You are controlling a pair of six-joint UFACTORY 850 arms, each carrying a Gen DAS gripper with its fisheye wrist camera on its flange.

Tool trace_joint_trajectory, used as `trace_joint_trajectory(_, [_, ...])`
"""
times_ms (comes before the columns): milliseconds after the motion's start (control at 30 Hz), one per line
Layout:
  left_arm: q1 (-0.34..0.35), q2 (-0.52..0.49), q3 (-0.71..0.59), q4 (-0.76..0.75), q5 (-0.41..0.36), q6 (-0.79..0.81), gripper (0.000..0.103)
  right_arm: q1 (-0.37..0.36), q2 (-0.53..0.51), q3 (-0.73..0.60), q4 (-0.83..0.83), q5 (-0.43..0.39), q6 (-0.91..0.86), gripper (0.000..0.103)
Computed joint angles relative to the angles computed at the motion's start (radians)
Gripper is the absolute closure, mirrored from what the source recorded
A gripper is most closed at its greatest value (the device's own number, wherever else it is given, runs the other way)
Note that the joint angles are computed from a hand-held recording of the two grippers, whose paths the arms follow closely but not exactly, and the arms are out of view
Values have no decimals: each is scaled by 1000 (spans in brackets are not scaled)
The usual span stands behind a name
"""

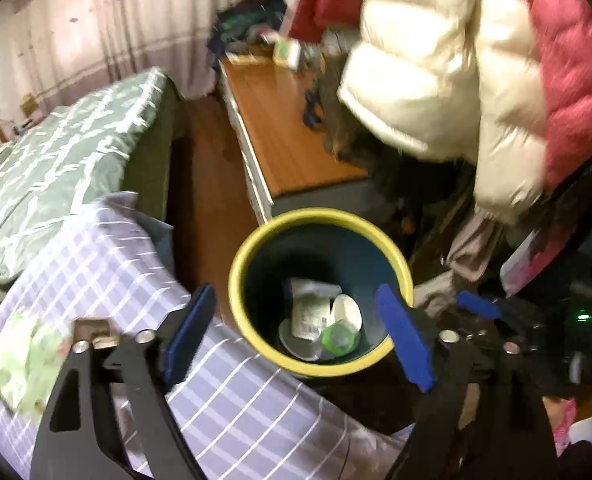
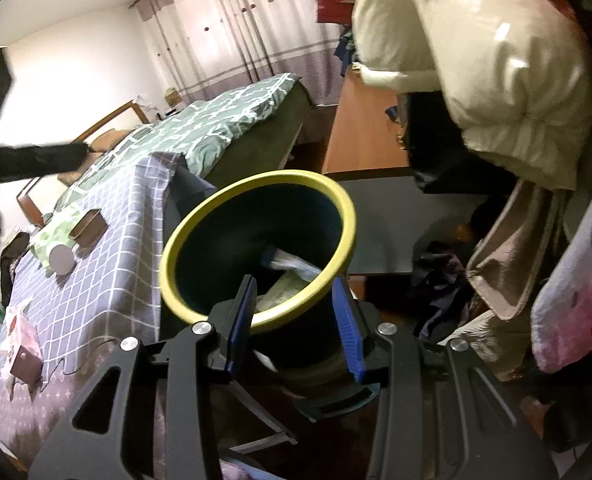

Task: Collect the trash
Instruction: 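Return the right gripper to the table and grasp the white tissue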

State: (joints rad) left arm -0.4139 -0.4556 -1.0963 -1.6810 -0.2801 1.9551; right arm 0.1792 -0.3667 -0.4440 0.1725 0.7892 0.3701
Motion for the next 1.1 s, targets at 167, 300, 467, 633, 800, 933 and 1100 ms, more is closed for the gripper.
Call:
trace_joint_trajectory(167, [120, 142, 158, -293, -94, 272, 13, 57, 2, -26, 13, -27, -32, 65])
trace_joint_trajectory(300, [248, 227, 266, -447, -142, 406, 13, 106, -2, -56, 22, -49, -56, 65])
trace_joint_trajectory(467, [435, 287, 356, -561, -203, 484, 13, 187, -4, -106, 25, -88, -92, 65])
trace_joint_trajectory(633, [635, 275, 386, -649, -250, 522, 13, 271, -19, -184, -3, -142, -123, 64])
trace_joint_trajectory(800, [793, 196, 372, -777, -310, 609, 13, 370, -41, -279, -58, -177, -151, 56])
trace_joint_trajectory(933, [866, 105, 343, -936, -329, 747, 13, 439, -68, -360, -129, -211, -160, 52])
trace_joint_trajectory(1100, [908, 18, 301, -1029, -309, 814, 13, 526, -132, -489, -240, -285, -158, 43])
